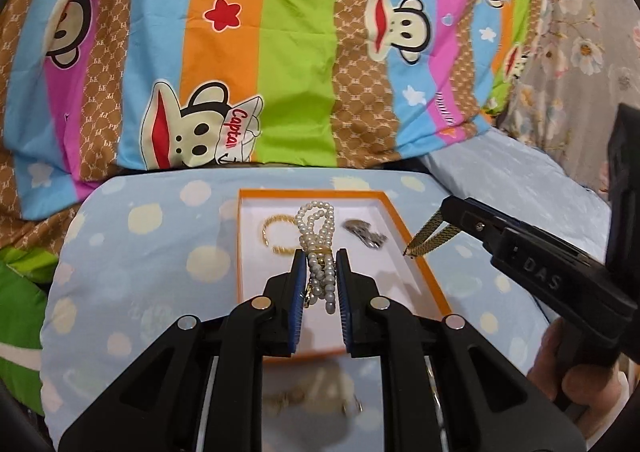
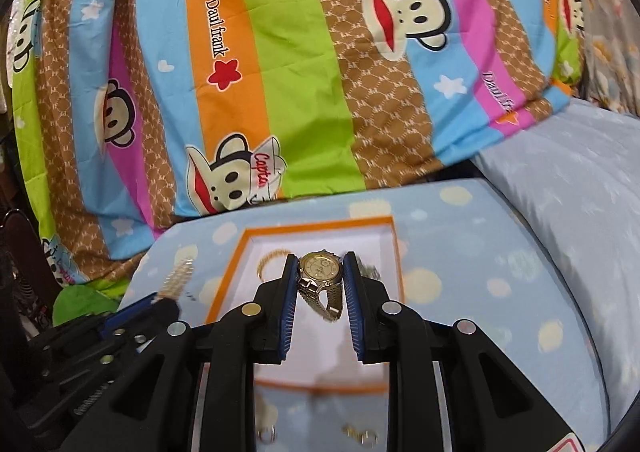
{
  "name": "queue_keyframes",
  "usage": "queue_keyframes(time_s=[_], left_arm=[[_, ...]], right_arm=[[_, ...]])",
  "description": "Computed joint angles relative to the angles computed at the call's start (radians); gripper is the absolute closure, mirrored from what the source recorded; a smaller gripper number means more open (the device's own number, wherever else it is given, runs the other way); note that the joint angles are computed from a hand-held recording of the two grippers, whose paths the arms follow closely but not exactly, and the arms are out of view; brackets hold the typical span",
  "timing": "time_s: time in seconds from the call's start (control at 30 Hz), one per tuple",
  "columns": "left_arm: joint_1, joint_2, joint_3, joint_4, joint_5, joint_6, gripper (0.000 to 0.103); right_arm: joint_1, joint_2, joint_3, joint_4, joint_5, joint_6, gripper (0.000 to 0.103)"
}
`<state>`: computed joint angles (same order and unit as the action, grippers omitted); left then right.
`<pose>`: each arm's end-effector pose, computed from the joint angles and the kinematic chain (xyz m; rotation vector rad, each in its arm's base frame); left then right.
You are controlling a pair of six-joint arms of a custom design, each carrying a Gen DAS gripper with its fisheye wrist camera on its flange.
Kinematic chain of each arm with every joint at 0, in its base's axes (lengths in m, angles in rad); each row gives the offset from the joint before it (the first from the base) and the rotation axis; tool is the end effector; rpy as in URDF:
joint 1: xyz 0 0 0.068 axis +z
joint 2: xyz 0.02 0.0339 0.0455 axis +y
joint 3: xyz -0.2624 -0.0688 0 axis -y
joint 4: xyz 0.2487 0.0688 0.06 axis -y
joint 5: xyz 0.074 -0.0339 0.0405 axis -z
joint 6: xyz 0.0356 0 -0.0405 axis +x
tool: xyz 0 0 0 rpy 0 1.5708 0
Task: Organize jewelry
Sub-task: 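Carry the pearl bracelet and gold watch into the box while both tools release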
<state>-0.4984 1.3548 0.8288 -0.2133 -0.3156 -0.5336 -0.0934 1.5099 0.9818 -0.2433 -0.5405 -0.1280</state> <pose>0.2588 -0.1283 0.2242 -0.1991 2.2636 -0.1800 0.3243 -0.0120 0.2291 -0.3016 2.2410 0.5136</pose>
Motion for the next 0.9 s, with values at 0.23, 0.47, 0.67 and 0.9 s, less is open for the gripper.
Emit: queue_keyframes(time_s=[0.23, 0.47, 0.67, 0.9], left_arm=[[0.100, 0.272, 0.080, 0.121, 0.105, 0.007, 0.089], [0.108, 0.362, 0.072, 0.173, 0.116, 0.014, 0.088], [0.103, 0.357, 0.043, 0.202, 0.109, -0.002, 0.056], [0.062, 0.211, -0.051, 0.197, 0.028, -0.014, 0.050]], right_arm=[[0.038, 0.231, 0.060, 0.084, 0.005, -0.011, 0.082], [0.030, 0.319, 0.048, 0.062, 0.046, -0.070, 0.081], [0.032, 0.270, -0.024, 0.115, 0.079, -0.087, 0.076], [-0.040, 0.098, -0.135, 0.150, 0.026, -0.091, 0.063]])
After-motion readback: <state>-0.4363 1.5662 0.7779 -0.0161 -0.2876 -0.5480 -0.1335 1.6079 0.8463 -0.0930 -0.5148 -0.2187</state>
